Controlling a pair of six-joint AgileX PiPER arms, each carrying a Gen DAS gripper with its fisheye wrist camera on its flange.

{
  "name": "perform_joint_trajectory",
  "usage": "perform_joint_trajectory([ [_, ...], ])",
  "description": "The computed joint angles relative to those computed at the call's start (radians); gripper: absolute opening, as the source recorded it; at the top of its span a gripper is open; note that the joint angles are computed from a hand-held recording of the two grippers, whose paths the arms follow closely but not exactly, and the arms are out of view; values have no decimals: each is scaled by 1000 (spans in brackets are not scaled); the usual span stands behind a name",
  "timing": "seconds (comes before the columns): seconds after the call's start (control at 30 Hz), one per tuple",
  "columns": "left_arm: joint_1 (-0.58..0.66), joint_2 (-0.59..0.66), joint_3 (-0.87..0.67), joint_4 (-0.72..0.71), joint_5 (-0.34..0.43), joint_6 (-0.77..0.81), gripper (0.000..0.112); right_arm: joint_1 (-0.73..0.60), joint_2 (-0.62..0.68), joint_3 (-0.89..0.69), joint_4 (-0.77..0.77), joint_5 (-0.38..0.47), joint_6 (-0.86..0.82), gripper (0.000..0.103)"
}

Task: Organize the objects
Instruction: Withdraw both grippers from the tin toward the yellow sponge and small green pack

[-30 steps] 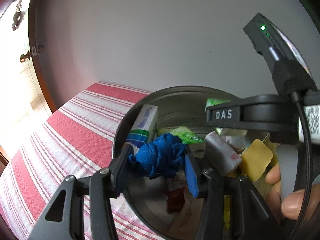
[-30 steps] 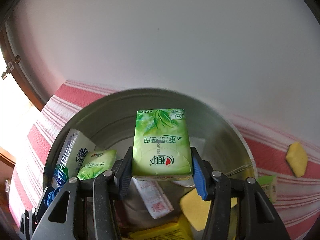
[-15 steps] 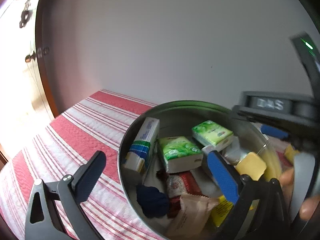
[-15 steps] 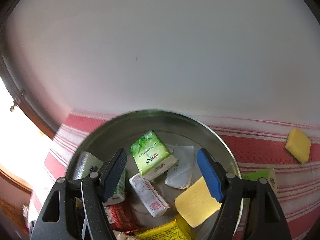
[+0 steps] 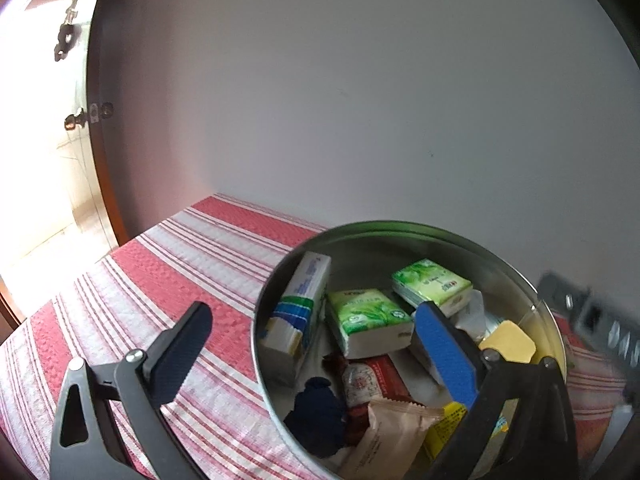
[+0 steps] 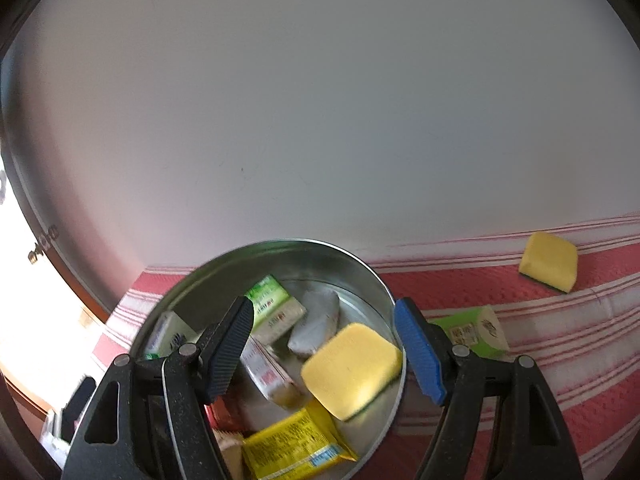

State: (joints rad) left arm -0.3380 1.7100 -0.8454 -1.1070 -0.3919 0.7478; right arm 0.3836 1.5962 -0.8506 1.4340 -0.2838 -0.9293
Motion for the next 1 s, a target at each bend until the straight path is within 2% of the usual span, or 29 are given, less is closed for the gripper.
perform_joint_trajectory([
  [0.13,-11,-5,18,38,-32,-52,103,111,52,45,-169,-186,174,75],
  [0.23,-34,-11,38,76,-75,-102,103,184,66,115,-249,-341,239,75],
  [0.33,-65,-16,65,115,-140,-148,103,235,64,191,-301,-462,313,75],
  [0.47,-119,2,98,143,-258,-191,102,227,31,231,-300,-471,316,75],
  [0.57,-149,18,105,135,-306,-191,102,222,42,252,-315,-485,350,75],
  [0.63,-163,24,115,155,-326,-218,102,205,54,254,-326,-465,347,75],
  [0.87,-245,27,168,169,-459,-259,102,173,1,341,-406,-465,431,75],
  [1.0,-258,7,192,197,-450,-292,102,188,-25,375,-366,-487,405,75],
])
